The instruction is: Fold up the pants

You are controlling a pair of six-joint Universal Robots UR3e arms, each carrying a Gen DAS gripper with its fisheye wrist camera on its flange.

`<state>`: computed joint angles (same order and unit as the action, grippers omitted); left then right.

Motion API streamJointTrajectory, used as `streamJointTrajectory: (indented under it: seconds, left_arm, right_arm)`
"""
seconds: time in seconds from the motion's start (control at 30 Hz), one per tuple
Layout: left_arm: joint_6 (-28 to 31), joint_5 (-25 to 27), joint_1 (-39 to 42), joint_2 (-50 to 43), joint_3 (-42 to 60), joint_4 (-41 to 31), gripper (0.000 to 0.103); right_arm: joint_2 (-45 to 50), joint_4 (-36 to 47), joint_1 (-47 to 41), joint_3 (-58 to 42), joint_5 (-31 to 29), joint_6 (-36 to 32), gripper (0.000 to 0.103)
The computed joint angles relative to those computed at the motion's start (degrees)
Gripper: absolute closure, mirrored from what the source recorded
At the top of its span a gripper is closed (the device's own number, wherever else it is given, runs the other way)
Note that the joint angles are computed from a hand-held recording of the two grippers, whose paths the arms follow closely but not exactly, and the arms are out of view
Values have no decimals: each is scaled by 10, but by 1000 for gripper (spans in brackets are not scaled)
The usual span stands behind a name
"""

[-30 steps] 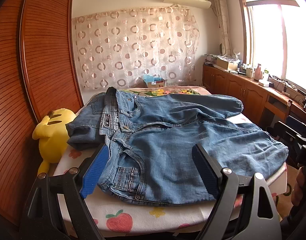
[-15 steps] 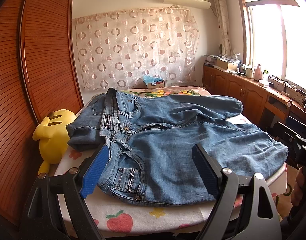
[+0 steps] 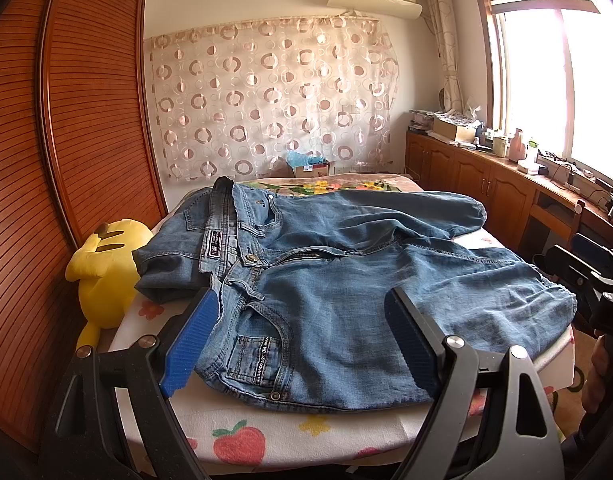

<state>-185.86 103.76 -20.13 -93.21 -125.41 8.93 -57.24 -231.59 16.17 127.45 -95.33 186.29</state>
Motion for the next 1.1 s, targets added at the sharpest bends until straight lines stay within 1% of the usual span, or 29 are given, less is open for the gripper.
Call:
streamJointTrajectory:
  seconds: [0.4,0.43,0.47,0.5,0.53,0.6,0.63,0.73,0.77,0.8,0.93,1.0,1.1]
  left_arm:
    - [0,3,-2,-1,0,0,17]
    - [-1,3,-2,1,2,-4,17]
    - [4,-7,8,8,-3,-6,17]
    - [4,-6,7,22,10,-34,17]
    - [6,-10,9,26,12,-40,17]
    - [5,-5,6,21,10,-32,17]
    - [12,-13,13,22,15,-42,17]
    - [13,-15,17,12,18,-39,17]
    - [17,-37,36,17,20,-56,17]
    - [17,-36,36,12,17,-48,17]
    - [26,-68,66,1,-7,-29,17]
    - [33,-92,87,3,-11,-33,17]
    - [41,-102,100,-2,-13,-33,17]
  right_arm:
    - [1,-1,0,0,0,0,0]
    - [2,-2,1,-1,0,0,0]
    - [0,0,0,0,0,0,0]
    - [-1,1,-1,1,2,0,0]
    - [-1,2,-1,1,4,0,0]
    - [-2,7,-2,-1,5,-3,0]
    - [1,11,-3,-3,7,-4,0]
    - [3,20,-10,-5,16,-5,0]
    - [4,24,-13,-5,19,-5,0]
    - [3,26,-17,-3,23,-6,0]
    - [-5,39,-32,2,32,-14,1]
    - [-11,50,-34,3,32,-19,1]
    - [-25,73,-40,4,35,-24,4]
